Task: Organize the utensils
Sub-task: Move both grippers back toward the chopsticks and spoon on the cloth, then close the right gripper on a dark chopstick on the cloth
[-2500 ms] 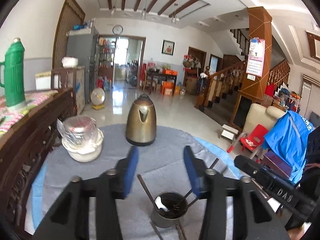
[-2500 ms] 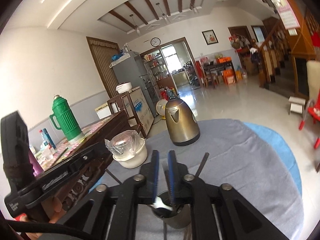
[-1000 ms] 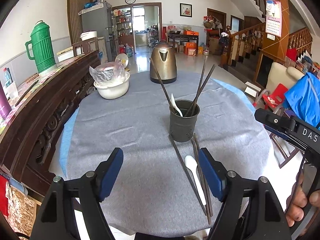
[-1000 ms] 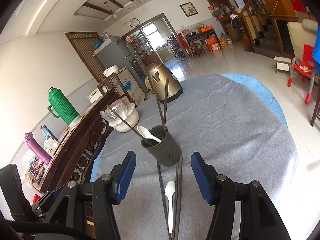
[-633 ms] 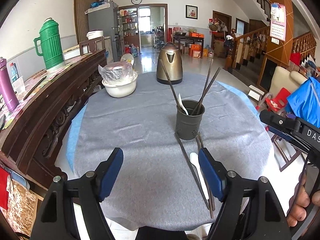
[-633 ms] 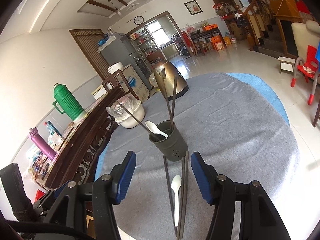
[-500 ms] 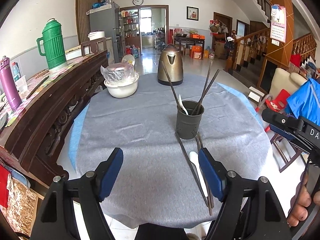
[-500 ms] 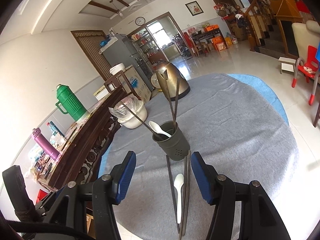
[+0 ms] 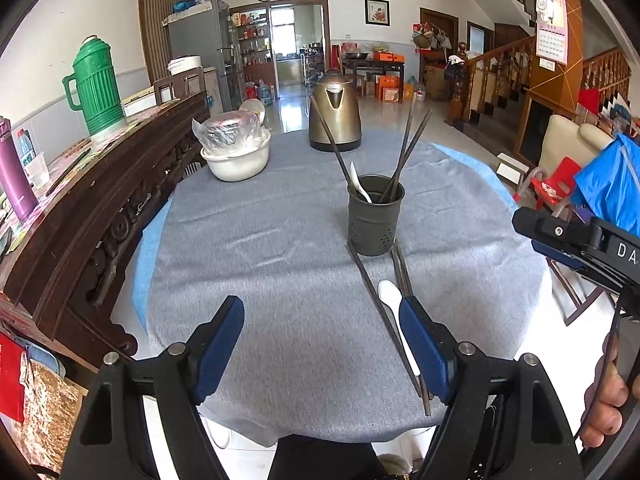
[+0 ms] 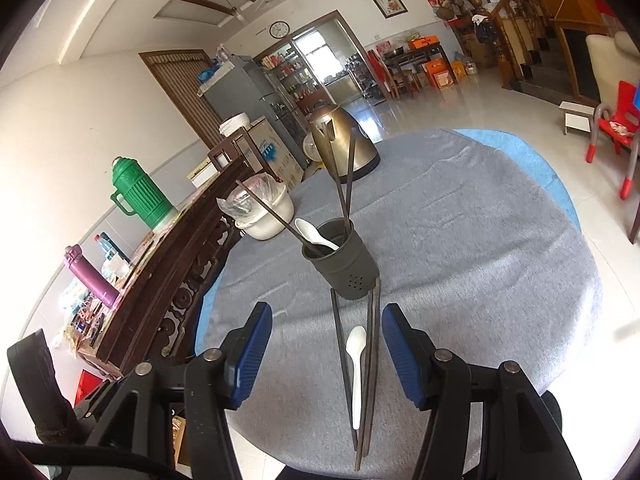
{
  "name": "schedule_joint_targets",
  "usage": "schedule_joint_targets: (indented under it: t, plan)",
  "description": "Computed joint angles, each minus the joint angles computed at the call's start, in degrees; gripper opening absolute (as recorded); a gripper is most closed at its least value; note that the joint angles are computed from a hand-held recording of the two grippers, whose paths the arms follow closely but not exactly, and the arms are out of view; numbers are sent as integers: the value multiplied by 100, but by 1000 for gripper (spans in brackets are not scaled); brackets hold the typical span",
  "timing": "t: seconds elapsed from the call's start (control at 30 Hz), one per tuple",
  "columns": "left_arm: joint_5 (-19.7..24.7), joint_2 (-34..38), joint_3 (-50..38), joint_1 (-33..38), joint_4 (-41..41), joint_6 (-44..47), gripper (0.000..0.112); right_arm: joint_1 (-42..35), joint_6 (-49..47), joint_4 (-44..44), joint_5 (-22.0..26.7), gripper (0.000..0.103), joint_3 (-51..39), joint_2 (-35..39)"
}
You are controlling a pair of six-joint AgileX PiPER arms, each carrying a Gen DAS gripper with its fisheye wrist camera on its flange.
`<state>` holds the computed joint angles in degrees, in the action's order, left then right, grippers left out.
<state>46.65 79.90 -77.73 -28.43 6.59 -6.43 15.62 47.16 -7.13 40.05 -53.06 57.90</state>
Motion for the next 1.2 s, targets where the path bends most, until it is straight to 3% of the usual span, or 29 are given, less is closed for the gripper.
schedule_joint_targets:
  t: [0.23, 0.3, 0.37, 0.57, 1.0, 1.2]
  plan:
    - [-143, 253, 10, 140, -176, 131, 80, -498, -1027, 1024, -178, 60, 164, 200]
    - [-136, 454, -25, 268, -497, 411, 80, -851, -1689, 1715, -260, 53, 303, 327]
    - [-129, 665, -60, 394, -829, 692, 80, -1093, -2222, 2165, -231, 39, 348, 520]
    - [11, 1333, -263, 664, -1164, 874, 80, -1680, -3452, 3213, -305, 37, 533, 1234]
    - [-60, 2259, -856, 597, -1352, 1233, 80, -1552, -4456, 3775, -943, 27, 187, 3004]
    - [92, 2946, -1726, 557, -1373, 1218, 80, -1599, -4617, 3845, -819, 19, -325, 3682]
